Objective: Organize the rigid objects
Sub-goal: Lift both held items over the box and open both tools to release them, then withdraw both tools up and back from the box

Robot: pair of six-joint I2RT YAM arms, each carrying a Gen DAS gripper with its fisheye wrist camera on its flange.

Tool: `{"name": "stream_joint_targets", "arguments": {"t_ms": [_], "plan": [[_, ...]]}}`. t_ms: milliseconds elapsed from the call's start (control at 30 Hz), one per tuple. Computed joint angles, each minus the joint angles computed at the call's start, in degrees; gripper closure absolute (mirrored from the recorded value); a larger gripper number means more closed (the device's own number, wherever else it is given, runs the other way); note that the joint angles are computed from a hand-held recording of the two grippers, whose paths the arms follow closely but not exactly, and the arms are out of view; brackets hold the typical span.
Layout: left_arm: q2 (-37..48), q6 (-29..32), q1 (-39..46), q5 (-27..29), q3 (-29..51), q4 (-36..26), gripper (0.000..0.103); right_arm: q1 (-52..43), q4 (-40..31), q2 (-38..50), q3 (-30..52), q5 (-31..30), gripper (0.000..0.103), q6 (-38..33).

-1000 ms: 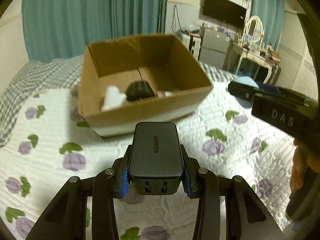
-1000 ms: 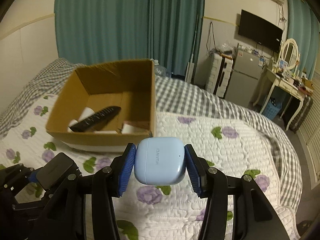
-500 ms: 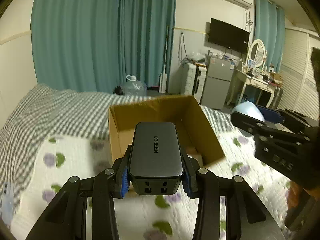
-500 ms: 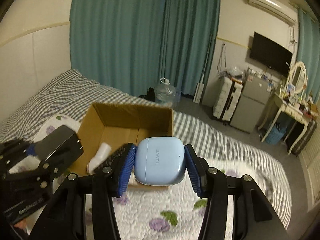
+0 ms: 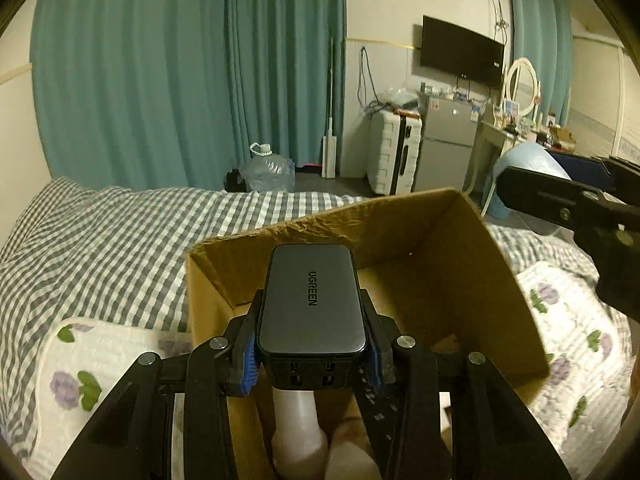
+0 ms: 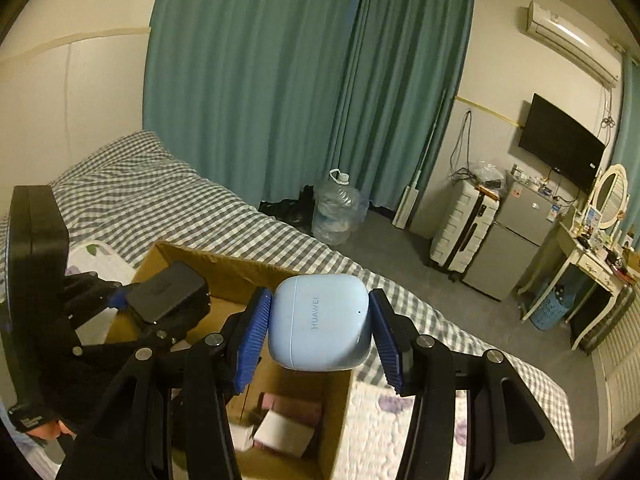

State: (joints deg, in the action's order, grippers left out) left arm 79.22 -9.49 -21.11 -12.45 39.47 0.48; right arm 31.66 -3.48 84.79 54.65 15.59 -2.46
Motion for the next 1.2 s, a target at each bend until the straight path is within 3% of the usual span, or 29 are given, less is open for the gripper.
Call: {"name": "stream_joint_targets", "arguments": {"t_ms": [233, 367, 467, 600, 867, 967, 1133, 1200], "plan": [[5.56, 1.15, 0.88, 0.48, 1.93, -0.1, 0.06, -2.87, 3.47, 10.06, 4.28, -4.19, 0.053, 0.41], [3.96, 0.7, 0.25, 0.2, 0.77, -0.04, 0.058, -3.43, 4.3, 11.0, 3.67, -5.09, 0.053, 1.07], [1.71, 0.02, -0.26, -3.39, -0.29, 0.12, 0.055, -3.57, 3.83, 10.49, 3.27, -5.43, 0.053, 1.45], [-0.89, -1.22, 1.8, -1.01, -1.0, -1.61, 0.053, -4.23, 3.14, 10.58, 3.97, -6.4, 0.053, 1.99], [-0.99, -0.41, 2.23, -1.46, -1.26, -1.26, 0.045, -4.22, 1.95, 17.33, 9.19, -8.35, 0.053, 2.78], [-1.49, 0.23, 1.65, -1.84, -2.0, -0.73, 0.044, -3.63, 3.65, 18.35, 9.12, -6.65, 0.027, 3.36], [-4.6, 0.52, 1.53, -2.13, -5.0, 0.43, 0.042, -4.07, 3.99, 16.54, 8.07, -6.53, 0.026, 4.26], [-5.67, 0.05, 0.65, -3.55, -4.42, -2.04, 0.042, -4.43, 3.19, 14.37, 7.16, -6.02, 0.026, 4.94]]}}
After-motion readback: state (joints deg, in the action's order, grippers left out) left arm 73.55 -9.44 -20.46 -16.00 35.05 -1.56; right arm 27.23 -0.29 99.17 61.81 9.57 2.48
